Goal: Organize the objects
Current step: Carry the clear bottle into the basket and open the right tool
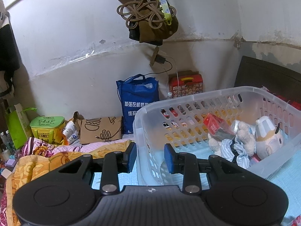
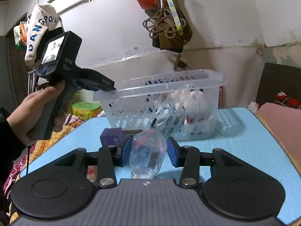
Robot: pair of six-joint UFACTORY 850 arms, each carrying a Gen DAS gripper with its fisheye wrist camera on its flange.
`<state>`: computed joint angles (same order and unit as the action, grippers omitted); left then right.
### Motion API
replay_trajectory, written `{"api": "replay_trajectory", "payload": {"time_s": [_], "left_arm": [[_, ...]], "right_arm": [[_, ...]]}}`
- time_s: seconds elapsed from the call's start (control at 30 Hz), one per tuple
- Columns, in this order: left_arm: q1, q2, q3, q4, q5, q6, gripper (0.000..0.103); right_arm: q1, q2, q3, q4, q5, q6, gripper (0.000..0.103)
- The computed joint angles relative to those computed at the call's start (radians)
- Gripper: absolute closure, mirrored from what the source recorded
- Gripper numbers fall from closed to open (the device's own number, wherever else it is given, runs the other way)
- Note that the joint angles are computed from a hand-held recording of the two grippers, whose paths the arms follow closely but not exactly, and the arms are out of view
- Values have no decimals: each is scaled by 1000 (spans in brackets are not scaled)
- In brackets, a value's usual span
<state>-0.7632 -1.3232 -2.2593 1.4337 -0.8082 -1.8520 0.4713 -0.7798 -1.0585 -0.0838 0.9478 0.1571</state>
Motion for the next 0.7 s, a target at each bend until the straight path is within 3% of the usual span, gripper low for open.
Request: {"api": "replay_trajectory", "payload": {"time_s": [0.27, 0.4, 0.63, 0.67, 0.7], "left_arm": [[3, 9, 21, 25, 9, -37, 67], [4, 21, 40, 33, 22, -66, 67], [5, 32, 59, 30, 30, -72, 68], [6, 35, 65, 33, 32, -76, 68], [7, 39, 70, 36, 36, -82, 68]], "right_arm": [[-9, 78, -2, -29, 13, -39, 58], [7, 106, -73, 54, 4, -162, 58], [3, -62, -454, 91, -301, -151, 58], [1, -93, -502, 91, -330, -135, 57], [-1, -119, -541, 95, -359, -122, 49]]}}
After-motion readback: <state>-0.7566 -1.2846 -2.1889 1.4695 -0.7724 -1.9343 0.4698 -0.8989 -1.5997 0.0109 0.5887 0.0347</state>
